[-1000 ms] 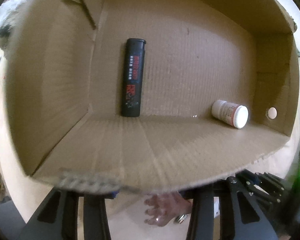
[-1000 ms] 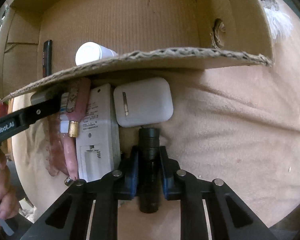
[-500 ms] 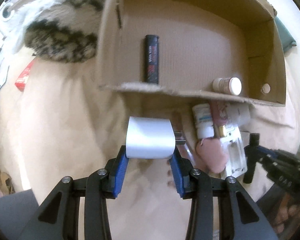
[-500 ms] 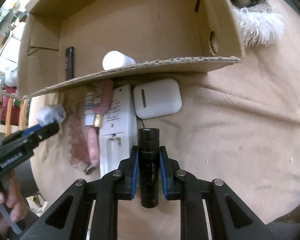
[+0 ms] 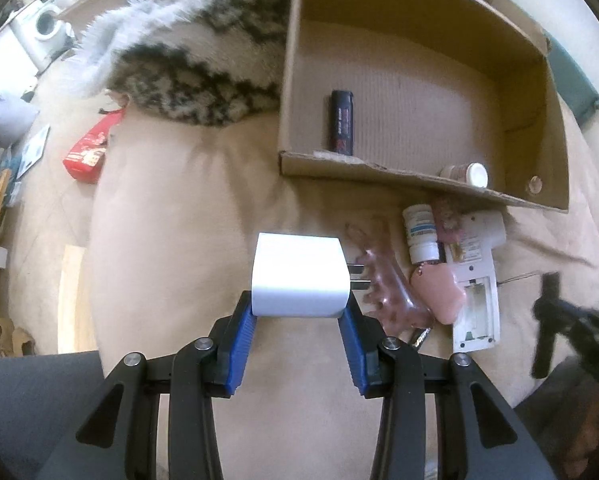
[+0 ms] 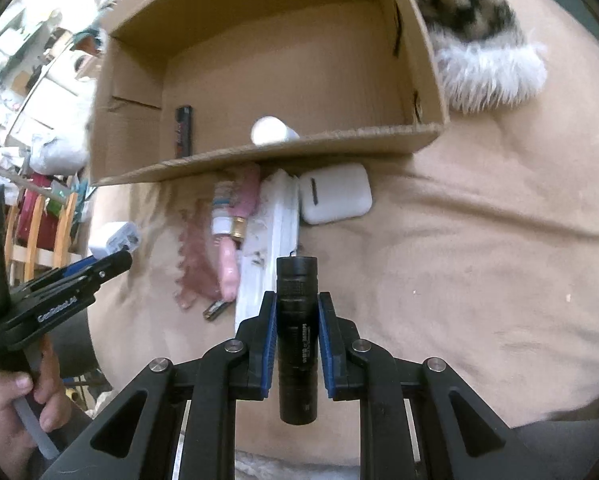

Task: Organize rigid objects
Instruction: 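Lower the charger and flashlight into the box and open both tools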

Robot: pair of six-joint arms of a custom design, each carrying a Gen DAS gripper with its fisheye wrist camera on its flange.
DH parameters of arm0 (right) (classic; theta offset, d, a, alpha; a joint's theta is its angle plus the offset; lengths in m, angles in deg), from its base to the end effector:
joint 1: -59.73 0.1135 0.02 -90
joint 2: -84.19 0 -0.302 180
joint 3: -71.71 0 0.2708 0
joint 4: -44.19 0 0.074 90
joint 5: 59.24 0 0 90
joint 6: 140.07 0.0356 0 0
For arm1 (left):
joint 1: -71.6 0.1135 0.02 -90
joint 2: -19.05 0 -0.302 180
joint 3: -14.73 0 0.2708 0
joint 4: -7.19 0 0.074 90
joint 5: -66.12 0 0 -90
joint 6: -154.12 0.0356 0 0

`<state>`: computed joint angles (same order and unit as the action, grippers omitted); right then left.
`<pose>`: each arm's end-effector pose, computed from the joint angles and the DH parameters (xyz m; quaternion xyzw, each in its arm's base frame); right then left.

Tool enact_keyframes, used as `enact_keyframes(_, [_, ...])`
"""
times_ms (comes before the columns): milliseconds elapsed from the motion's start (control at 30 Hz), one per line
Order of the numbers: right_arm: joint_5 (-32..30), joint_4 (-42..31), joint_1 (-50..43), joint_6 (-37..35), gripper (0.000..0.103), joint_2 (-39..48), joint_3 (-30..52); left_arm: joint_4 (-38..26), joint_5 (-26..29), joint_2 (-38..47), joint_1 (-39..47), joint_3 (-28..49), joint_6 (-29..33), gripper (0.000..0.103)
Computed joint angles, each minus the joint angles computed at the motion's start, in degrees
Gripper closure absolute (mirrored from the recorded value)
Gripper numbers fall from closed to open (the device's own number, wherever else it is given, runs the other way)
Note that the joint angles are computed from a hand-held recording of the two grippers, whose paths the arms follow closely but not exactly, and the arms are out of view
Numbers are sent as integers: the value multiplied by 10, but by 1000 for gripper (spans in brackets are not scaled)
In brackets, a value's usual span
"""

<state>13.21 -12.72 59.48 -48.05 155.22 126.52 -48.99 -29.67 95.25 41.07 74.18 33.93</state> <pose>0.2132 0.0098 0.2202 -0.0030 0.9779 0.1531 0.1426 0.2080 -0.1185 0.2241 -0.0046 0.9877 -0.0318 0.1531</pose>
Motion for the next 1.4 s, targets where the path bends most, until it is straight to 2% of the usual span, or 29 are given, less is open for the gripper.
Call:
enact_keyframes(133, [-18,-34,-30,-31,82,-49,23,-33,-25,-36,21,11,13,65])
enact_keyframes(300, [-38,-83,-54,-52,82,-76,73,-71,-61,-75,-2,36,-21,65])
enact_keyframes(433, [-43,-104,-50,-50,82,-92,115,-68,-85,-63,-24,68,-41,65])
enact_keyframes(567, [-52,-109,-47,-45,82,-85,167,-77,-91,-50,-20,119,-32,65])
enact_keyframes(967, [-18,-42,-15,-15,82,13,294,-40,-95,87,-5,266,24,65])
enact_keyframes(1233, [-38,45,-27,7,82,112,272,18,-110,211,-1,314,82,65])
enact_keyframes(1400, [-22,96,-19,7,82,180,246,60,-79,245,12,297,82,65])
